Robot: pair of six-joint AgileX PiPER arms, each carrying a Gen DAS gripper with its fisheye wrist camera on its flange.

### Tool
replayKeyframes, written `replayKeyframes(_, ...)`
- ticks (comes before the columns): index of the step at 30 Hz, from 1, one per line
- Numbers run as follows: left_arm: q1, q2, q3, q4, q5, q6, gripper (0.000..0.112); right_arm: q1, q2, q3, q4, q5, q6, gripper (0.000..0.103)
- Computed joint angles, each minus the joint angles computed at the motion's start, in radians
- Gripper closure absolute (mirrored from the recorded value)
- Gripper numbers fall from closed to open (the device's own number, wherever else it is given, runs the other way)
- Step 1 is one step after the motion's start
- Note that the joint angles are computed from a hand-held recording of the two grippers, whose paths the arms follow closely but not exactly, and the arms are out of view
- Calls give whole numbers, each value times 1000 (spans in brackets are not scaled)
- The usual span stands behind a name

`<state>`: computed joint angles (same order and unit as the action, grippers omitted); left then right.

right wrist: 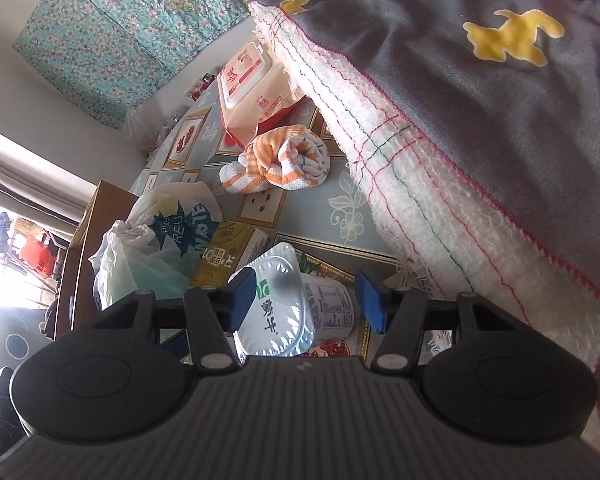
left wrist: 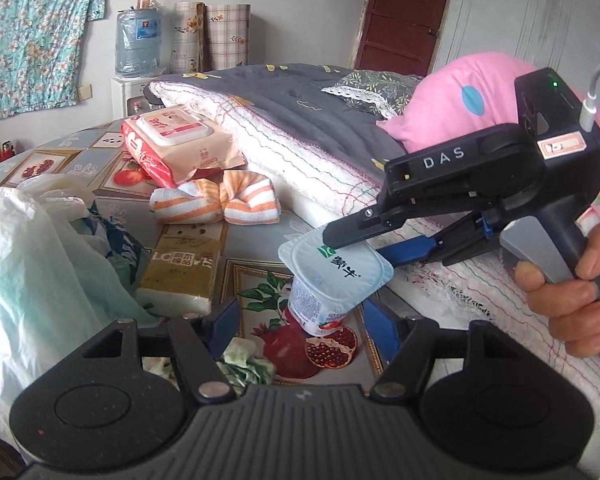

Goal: Organize soft objects
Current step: 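Grasp the white yogurt cup with the right gripper and lift it, then carry the yogurt cup with the right gripper over the cardboard box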

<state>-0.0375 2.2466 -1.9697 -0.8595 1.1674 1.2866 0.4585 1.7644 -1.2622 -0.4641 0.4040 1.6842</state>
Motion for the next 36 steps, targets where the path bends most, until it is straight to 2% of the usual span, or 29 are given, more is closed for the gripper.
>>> replayKeyframes(11,-94,1,43,64,-99,17,44,-30,21,-3,131,-56,-146,55)
replayKeyframes(13,-102,12,28,67,-98,-2,48,-37,20,3,157,-73,-171,56)
replayKeyframes(19,-110,23,13,38,-104,-12,50,-51,21,19,247,-126,-253,61)
replayKeyframes(27,-113,18,15,35,-124,-40,54,-45,22,4,269,-116,-287,64)
replayKeyframes(36,-103,-19,53,5,-134,-16,54,-22,-1,-9,166,-84,-202,65)
